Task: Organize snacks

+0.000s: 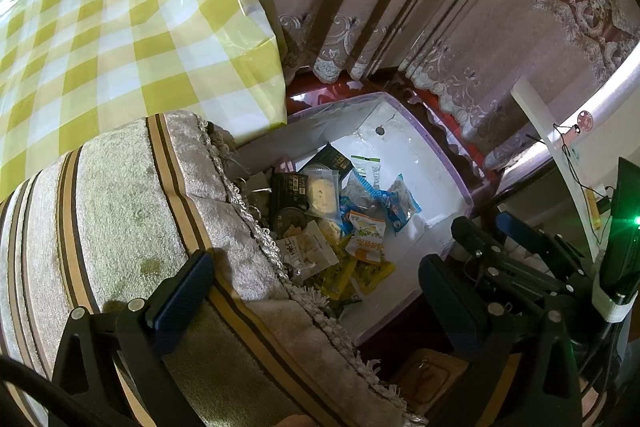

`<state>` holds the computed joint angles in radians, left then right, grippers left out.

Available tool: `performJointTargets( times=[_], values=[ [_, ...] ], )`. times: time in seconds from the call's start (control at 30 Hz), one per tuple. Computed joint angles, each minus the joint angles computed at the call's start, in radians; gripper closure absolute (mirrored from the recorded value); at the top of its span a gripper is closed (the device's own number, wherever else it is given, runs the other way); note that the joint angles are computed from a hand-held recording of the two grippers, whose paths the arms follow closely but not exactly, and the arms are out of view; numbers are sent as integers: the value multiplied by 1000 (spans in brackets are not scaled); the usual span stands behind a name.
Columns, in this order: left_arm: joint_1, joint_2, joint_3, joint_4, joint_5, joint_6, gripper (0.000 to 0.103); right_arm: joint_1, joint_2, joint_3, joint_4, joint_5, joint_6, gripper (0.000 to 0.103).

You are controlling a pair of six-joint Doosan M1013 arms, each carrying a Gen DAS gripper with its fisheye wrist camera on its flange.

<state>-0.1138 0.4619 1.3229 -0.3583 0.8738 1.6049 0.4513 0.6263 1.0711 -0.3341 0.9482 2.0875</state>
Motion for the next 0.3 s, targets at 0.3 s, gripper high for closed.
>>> performJointTargets(
  times=[0.3],
  values=[
    [3,-3,10,-13,-13,50,0,-1,0,-1,1,1,1,35]
  ],
)
